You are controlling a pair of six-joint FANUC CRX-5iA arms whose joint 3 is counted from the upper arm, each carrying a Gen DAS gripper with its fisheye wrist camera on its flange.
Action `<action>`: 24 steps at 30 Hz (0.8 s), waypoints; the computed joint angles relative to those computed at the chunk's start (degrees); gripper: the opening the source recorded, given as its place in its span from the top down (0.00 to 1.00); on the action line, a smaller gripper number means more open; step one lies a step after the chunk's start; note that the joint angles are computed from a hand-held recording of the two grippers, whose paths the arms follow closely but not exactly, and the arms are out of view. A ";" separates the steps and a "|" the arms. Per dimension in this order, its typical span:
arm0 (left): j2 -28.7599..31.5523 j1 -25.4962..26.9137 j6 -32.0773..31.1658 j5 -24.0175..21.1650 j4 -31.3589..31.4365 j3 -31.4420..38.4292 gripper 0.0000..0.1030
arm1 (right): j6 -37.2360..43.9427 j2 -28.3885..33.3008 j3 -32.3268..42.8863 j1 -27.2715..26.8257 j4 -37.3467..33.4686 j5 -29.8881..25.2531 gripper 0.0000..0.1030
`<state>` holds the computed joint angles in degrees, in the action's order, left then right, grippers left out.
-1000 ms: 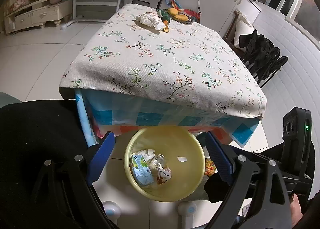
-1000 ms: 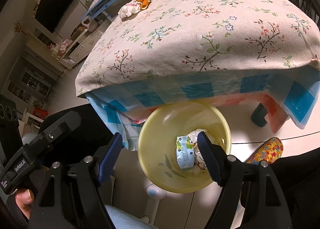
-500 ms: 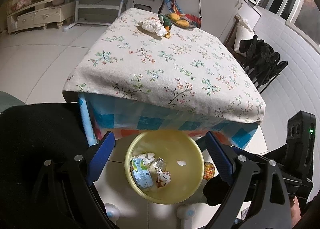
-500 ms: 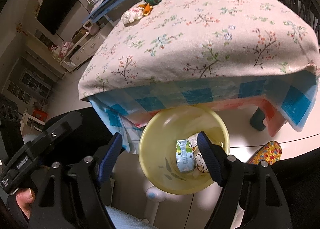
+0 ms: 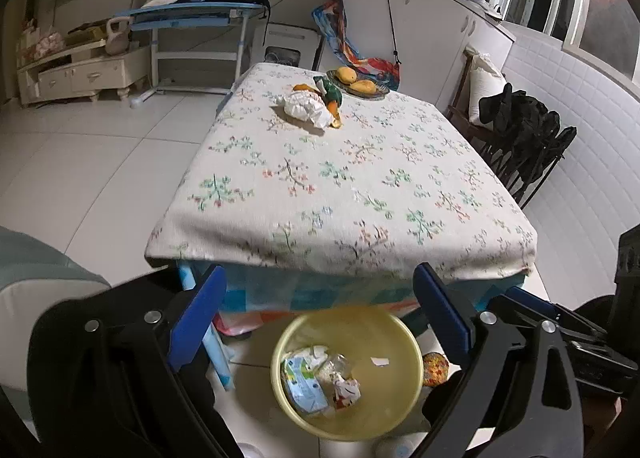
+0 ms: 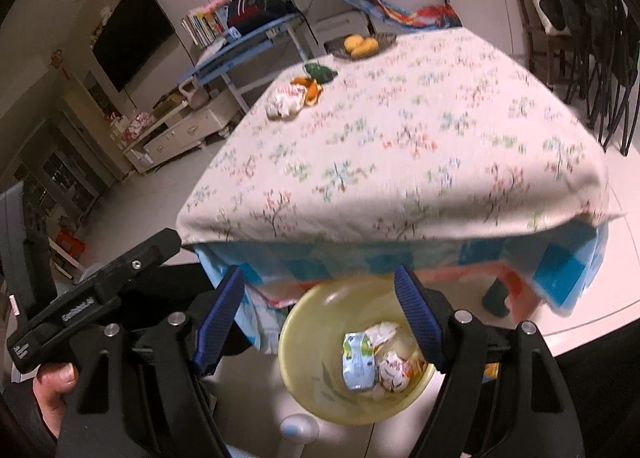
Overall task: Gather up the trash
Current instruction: 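Raise both open tools from the bucket back toward the table, then reach the left tool to the white plastic bag while the right tool grasps an orange peel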
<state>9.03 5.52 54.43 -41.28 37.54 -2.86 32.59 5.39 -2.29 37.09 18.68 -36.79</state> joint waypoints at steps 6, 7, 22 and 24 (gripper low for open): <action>3.14 -0.38 2.06 0.51 -1.46 3.80 0.11 | 1.42 1.60 1.87 -0.91 0.85 -0.39 0.25; 3.58 -0.45 2.41 0.66 -1.66 4.26 0.11 | 1.66 2.03 2.32 -1.17 0.99 -0.43 0.25; 10.22 -0.56 5.67 0.72 -2.79 11.88 0.10 | 6.69 6.56 8.24 -3.77 -1.54 -1.81 0.25; 11.09 -0.60 5.96 0.50 -2.76 12.97 0.10 | 7.96 7.43 9.57 -4.12 -2.22 -2.11 0.25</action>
<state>20.12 4.92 60.39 -40.78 34.78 10.11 40.55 12.81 7.29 32.96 16.46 -38.91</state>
